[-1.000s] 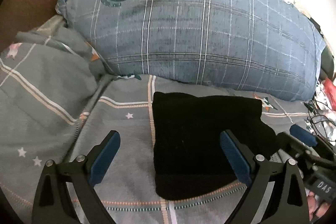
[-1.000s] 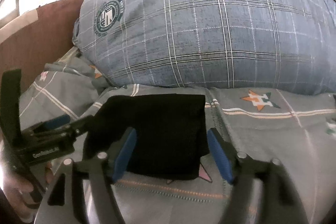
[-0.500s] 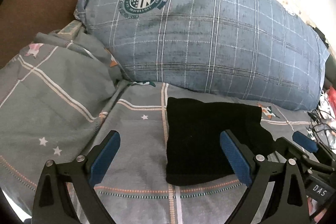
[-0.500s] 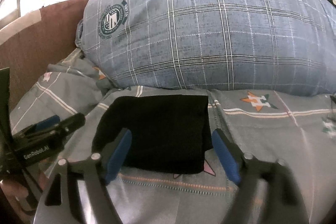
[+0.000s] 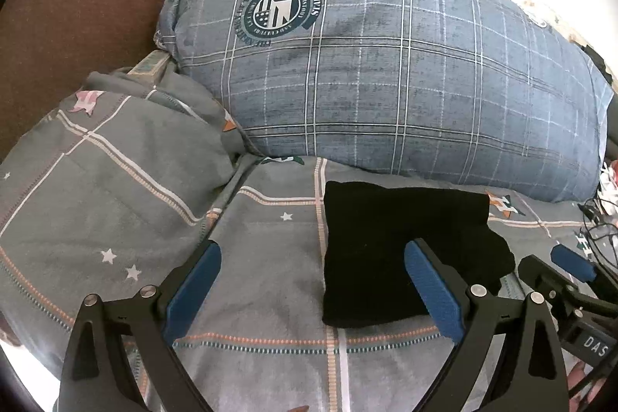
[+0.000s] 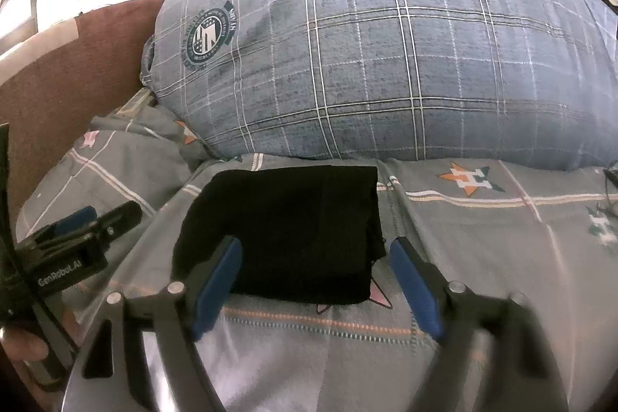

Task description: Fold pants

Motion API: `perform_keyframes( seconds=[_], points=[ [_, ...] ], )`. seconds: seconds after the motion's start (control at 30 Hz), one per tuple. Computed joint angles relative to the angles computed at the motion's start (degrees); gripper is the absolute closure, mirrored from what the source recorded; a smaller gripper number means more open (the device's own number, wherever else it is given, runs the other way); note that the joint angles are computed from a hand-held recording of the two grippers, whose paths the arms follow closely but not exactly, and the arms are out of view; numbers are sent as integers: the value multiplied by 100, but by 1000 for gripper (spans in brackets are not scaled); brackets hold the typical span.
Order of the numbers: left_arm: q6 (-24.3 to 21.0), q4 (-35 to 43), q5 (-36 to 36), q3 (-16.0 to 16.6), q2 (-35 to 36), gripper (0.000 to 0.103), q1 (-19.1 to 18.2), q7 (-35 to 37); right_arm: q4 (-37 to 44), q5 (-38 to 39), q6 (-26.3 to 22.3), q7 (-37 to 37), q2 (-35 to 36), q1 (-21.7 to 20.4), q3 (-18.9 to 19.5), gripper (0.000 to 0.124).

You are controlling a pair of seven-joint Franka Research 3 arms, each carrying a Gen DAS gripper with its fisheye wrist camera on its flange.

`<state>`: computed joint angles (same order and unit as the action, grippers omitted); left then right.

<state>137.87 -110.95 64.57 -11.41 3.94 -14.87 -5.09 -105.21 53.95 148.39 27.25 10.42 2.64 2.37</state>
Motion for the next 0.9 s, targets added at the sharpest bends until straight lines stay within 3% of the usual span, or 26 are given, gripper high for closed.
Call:
perform_keyframes(
  seconds=[0.9],
  points=[
    [-117, 42, 91, -57, 33, 6, -142, 125, -96, -5, -38, 48, -27, -30, -43, 43]
  ],
)
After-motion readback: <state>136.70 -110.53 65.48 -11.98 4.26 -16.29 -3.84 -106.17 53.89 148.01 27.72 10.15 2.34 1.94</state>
